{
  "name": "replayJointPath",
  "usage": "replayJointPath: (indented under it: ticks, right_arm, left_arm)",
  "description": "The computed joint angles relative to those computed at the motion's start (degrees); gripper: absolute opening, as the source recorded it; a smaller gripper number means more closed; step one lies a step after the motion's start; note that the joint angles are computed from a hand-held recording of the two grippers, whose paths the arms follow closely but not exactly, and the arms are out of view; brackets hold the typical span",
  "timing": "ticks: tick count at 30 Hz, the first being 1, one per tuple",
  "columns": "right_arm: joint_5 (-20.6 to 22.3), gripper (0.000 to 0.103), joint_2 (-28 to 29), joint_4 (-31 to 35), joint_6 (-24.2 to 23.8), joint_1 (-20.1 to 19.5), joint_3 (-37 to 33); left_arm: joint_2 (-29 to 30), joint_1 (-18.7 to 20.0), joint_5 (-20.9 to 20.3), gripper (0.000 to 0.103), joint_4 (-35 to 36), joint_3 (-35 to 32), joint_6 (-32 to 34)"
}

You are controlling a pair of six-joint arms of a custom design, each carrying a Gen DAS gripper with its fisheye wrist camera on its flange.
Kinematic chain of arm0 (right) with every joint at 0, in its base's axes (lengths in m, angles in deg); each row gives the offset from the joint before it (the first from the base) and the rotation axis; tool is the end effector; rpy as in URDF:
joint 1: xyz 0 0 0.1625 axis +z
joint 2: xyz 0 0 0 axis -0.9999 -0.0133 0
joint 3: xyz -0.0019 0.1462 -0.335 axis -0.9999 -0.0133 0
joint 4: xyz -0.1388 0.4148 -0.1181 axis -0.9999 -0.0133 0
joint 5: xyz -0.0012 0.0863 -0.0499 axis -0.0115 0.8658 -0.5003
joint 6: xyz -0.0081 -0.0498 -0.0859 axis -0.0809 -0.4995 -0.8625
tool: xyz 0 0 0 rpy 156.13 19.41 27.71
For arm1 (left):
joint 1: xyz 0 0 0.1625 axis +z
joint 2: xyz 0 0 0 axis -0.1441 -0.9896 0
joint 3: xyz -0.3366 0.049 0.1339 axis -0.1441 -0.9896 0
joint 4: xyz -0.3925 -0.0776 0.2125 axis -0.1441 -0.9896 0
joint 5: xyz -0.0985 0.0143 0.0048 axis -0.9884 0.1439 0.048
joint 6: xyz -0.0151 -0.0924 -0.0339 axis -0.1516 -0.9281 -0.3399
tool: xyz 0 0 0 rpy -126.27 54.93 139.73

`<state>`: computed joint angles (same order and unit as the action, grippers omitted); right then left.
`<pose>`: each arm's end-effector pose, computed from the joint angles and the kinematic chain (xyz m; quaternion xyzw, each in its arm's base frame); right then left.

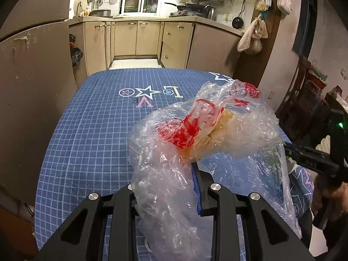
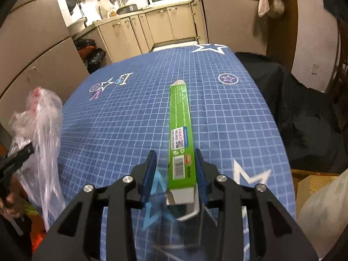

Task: Collect trash
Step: 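Carry the plastic wrap and green box over the white bucket with both tools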

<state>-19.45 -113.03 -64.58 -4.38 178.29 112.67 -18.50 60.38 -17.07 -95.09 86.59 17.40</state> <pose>0.0952 -0.8071 0.2905 0.2556 -0.9120 0.2428 0.2097 -0.2831 -0.7101 0.1242 0.1035 0.8662 -0.3830 0.3038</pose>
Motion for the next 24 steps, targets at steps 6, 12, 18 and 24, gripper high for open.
replayJointPath:
  ticks: [6, 12, 18, 24]
  right_arm:
    - [0.8, 0.02, 1.0, 3.3, -0.8, -0.2, -1.3]
    - [3.8, 0.019, -5.2, -2.9, -2.5, -0.3, 7.4]
    - [6.6, 0.019, -11.3, -8.5, -3.0, -0.5, 14.4]
    - [8.4, 0.019, -15.4, -10.8, -3.7, -0.6, 18.3]
  left_arm:
    - [-0.6, -0.1, 0.3, 0.03, -0.4, 0.8, -0.3]
    - [-0.3, -0.4, 1.0, 0.03, -1.5, 0.8, 0.1]
    - [1.7, -1.5, 5.0, 0.03, -1.6, -1.7, 1.1]
    - [6.3, -3.1, 10.8, 0.03, -5.0, -6.7, 6.9]
